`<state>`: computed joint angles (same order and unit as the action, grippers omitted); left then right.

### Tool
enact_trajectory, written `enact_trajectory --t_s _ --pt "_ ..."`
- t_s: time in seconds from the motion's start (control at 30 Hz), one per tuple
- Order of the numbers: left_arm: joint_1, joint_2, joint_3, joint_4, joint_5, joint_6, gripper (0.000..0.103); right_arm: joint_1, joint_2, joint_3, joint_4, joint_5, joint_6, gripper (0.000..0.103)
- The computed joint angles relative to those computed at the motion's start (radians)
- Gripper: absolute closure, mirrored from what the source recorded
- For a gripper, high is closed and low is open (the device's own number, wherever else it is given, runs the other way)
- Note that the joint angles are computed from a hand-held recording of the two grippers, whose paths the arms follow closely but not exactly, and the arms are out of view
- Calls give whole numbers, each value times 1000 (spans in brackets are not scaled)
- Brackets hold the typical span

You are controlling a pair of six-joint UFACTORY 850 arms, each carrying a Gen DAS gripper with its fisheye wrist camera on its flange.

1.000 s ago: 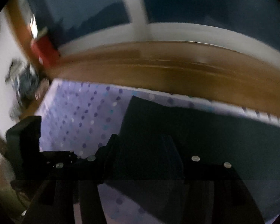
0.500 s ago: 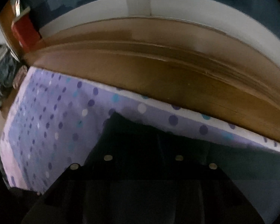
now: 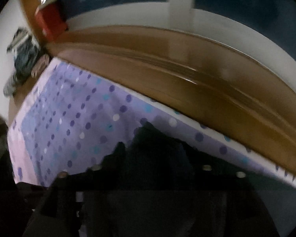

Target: Fold clothes

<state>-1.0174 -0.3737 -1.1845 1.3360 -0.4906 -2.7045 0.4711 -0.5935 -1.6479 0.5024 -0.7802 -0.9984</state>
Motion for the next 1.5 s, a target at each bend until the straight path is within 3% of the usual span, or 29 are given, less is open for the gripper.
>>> enact_trajectory --t_s 0.13,0.17,0.2,0.27,0.3,0.43,0.63,0.73,0.83,0.9,0.97,1.03,1.1,1.2,1.3,1.37,1.5 --pt "4 -5 26 177 4 -222 78 51 -18 9 -168 74 75 46" --pt "4 -9 24 180 -1 -226 80 57 -13 25 -184 103 78 56" --pt "0 -14 16 152 -13 -189 89 55 4 49 -159 132 57 74" --pt "-13 -22 -16 53 -43 -54 92 51 38 94 -102 188 9 91" --pt "-21 -23 -32 16 -63 0 93 47 55 113 -70 216 -10 94" --pt "-47 -11 -63 -60 -97 87 94 30 62 121 -5 257 -18 95" --pt "-40 6 -30 -189 -49 182 97 19 20 105 38 264 -1 95" --pt "-49 12 -16 -209 -21 181 103 4 9 93 98 241 -23 94" --pt "-67 22 -10 -226 -33 204 103 -34 18 76 187 147 -67 94" --pt "-86 49 1 -202 -57 187 103 -72 64 104 284 102 -137 90" --pt "-85 74 14 -160 -72 170 103 -106 139 179 362 113 -230 86" --pt "-57 83 16 -112 -69 176 96 -137 215 257 416 127 -312 83" --pt "-25 74 -7 -135 -48 265 82 -172 277 348 441 141 -356 80" --pt "36 31 -72 -223 7 460 82 -197 355 491 445 172 -371 80" --pt "91 -43 -163 -397 40 739 82 -180 356 560 398 212 -287 80" --pt "113 -90 -210 -484 41 873 80 -192 356 601 451 236 -294 74" --pt "119 -91 -192 -441 73 854 80 -223 378 645 485 220 -292 72"
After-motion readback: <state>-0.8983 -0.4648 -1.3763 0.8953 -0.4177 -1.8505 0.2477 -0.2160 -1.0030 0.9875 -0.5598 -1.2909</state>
